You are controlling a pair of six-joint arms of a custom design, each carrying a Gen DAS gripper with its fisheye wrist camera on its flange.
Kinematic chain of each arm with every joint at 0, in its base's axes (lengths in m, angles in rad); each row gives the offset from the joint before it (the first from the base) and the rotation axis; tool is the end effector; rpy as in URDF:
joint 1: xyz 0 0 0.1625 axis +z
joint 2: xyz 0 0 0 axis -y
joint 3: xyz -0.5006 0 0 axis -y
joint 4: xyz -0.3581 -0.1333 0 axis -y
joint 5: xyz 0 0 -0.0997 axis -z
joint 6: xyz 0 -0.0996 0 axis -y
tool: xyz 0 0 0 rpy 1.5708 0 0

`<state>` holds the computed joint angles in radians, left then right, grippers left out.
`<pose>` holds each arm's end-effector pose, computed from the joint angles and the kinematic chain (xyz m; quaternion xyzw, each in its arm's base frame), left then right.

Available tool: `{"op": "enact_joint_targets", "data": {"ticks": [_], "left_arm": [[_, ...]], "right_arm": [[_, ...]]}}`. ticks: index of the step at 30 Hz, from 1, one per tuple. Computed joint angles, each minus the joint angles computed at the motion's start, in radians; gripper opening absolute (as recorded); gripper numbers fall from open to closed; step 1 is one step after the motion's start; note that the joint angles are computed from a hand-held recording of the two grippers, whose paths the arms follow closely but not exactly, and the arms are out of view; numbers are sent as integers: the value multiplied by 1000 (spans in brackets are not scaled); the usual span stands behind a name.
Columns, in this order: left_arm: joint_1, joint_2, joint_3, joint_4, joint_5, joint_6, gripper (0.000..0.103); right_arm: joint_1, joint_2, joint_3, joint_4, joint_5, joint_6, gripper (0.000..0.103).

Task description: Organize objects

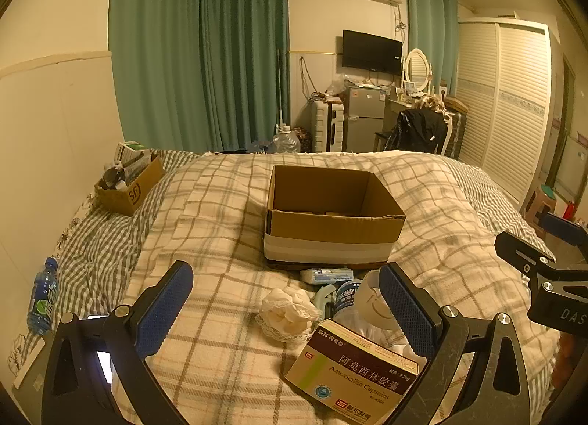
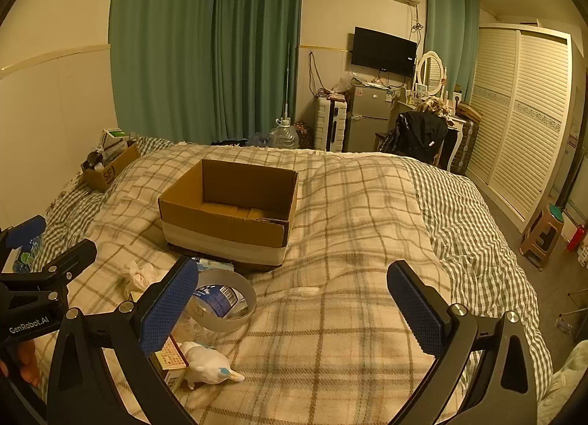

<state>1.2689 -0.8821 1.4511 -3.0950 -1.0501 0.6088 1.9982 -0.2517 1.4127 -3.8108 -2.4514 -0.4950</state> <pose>-0.0478 -0.7685 0.3876 0.2711 0.8228 -0.4040 0.2938 0.3542 -0.6414 0.0167 0.1493 -0.7925 0.4521 0.3812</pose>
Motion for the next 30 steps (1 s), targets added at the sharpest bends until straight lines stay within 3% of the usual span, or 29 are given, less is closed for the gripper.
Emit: {"op": "enact_joint_targets", "data": {"ticks": [30], "left_arm": [[-5, -10, 10, -2, -1, 0, 103]], "right_arm": [[20, -10, 23, -12, 19, -8, 103]]}}
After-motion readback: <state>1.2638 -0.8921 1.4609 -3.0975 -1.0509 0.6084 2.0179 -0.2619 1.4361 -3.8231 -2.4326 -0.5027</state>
